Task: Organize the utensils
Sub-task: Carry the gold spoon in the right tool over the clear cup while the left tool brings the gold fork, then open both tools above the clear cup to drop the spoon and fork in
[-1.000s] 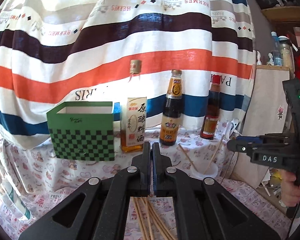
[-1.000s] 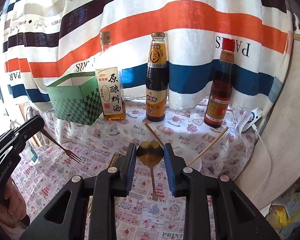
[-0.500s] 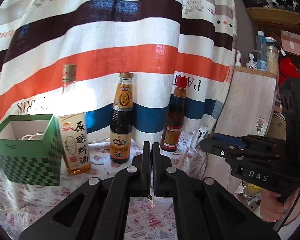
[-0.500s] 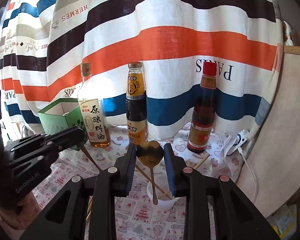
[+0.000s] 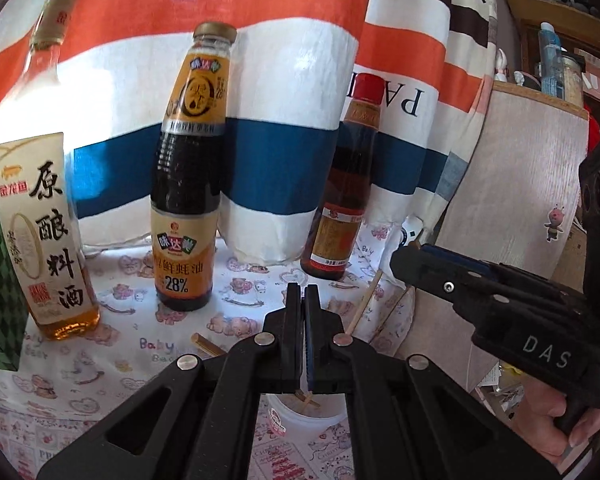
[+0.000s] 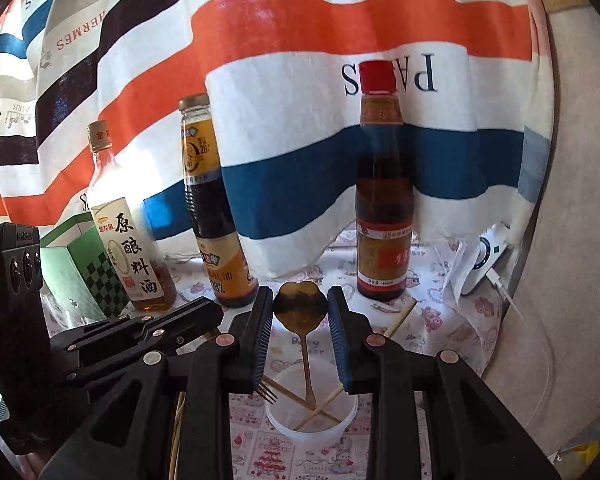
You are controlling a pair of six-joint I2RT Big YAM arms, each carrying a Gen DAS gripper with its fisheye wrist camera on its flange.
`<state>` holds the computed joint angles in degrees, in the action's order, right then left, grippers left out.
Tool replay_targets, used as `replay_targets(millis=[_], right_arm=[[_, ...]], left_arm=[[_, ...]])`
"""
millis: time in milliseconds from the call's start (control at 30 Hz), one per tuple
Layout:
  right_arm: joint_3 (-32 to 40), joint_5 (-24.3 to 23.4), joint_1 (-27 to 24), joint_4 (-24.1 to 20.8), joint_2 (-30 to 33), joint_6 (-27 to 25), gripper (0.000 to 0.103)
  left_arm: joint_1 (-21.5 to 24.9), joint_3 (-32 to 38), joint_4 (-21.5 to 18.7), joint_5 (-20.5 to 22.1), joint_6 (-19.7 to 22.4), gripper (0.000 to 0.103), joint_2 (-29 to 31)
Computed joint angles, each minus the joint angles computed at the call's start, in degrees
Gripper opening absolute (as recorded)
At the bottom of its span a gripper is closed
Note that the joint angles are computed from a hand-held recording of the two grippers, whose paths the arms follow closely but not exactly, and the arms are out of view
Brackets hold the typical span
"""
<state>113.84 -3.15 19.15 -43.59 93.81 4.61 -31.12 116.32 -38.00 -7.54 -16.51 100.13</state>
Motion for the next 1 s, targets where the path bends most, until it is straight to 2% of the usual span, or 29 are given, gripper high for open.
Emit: replay_targets(millis=[67,200,333,367,433,600,733,800,833,867,900,1000], right_arm=[[0.0,-0.8,-0.4,-0.9,0.7,0.1,0.030],[-0.5,-3.0,-1.4,-2.4,1.9,1.3,0.030],[-1.8,-6.3,-2.9,-1.7,2.5,3.5,0.030],[-0.5,-6.6,-2.9,-3.2,3.5,3.4,0.030],[-0.2,-7.4,-3.2,-3.2,4.2,4.0,0.030],[0.2,-12.1,-4.7,-3.0,5.4,8.7,0.030],[1.2,-12.7,-4.7,-3.9,6.5,8.9,0.030],[2.3,-12.6,-4.6,-5.3,7.3,8.5,0.031],[2.4,-12.6,-4.6,-5.5,7.5,8.5,0.033],[2.3,-12.5,-4.6,-5.5,7.4,8.7,0.041],[1.8,-12.4,-4.6,-5.0,7.1,9.0,0.051],[0.5,-10.1,-4.2,-3.4,5.7,8.3,0.053]], left_arm=[[0.0,-0.6,0.7,-1.6,-0.5,0.001,0.6],[0.9,-0.3,0.5,1.0,-3.7,0.001,2.1],[0.1,-3.0,3.1,-2.5,-0.1,0.001,1.3],[0.0,-3.0,2.6,-2.3,0.2,0.001,1.3],[0.0,-2.8,1.6,-2.0,-0.2,0.001,1.5],[0.0,-4.4,3.0,-3.4,-0.3,0.001,0.8],[0.9,-6.5,4.2,-1.1,-2.4,0.004,-0.7],[1.2,-7.7,4.9,-0.9,-2.3,0.011,-1.7],[1.4,-8.2,5.3,-1.1,-1.7,0.021,-2.3],[1.4,-8.7,5.6,-2.0,-0.7,0.029,-2.9],[1.5,-9.2,5.7,-3.2,0.2,0.029,-3.6],[1.6,-11.6,5.7,-6.9,3.0,0.035,-6.8]])
